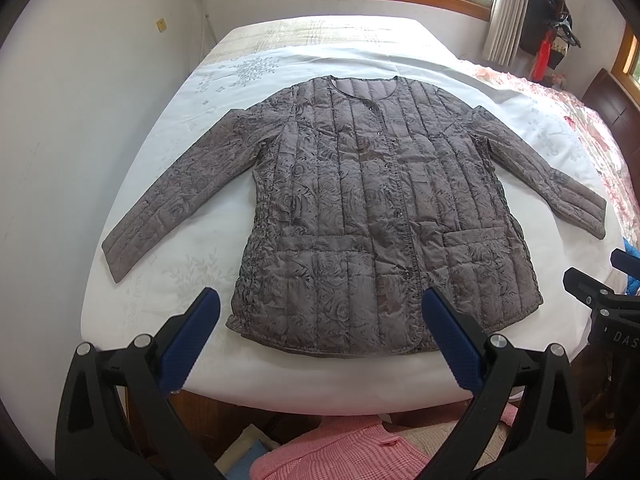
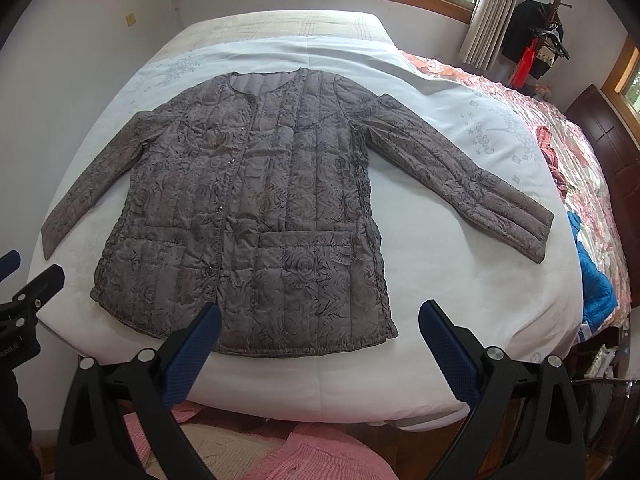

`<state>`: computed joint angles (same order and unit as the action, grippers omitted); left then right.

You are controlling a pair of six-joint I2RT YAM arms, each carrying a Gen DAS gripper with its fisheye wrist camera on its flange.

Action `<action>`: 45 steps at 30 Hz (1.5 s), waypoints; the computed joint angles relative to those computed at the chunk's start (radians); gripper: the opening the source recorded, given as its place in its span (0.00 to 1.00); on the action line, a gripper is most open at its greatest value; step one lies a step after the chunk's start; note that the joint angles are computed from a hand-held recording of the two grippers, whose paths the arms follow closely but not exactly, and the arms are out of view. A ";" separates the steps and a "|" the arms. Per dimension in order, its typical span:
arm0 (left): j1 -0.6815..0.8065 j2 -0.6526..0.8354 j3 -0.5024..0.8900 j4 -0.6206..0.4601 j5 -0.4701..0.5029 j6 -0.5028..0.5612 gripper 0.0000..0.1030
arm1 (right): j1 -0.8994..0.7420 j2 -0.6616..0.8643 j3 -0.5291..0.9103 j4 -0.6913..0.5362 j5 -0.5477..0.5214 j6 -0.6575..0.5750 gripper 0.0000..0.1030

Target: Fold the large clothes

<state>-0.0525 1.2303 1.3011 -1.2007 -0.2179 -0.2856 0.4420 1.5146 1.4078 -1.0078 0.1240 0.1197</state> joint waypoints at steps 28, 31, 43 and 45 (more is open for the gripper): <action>0.005 0.003 0.005 0.009 -0.002 0.007 0.97 | -0.047 0.001 -0.010 0.056 -0.015 -0.039 0.96; 0.001 0.037 0.009 0.071 -0.006 0.031 0.97 | -0.129 0.004 -0.028 0.114 -0.066 -0.055 0.96; -0.048 0.468 0.237 0.326 -0.014 0.088 0.97 | -0.641 0.407 0.251 0.296 -0.226 -0.127 0.95; -0.058 0.581 0.354 0.337 0.008 0.090 0.97 | -0.701 0.520 0.388 0.263 -0.243 -0.125 0.95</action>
<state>-0.1109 1.8115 1.6547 -0.8640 -0.2096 -0.1953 -0.2586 2.0344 1.7960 -0.7451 -0.1188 -0.0055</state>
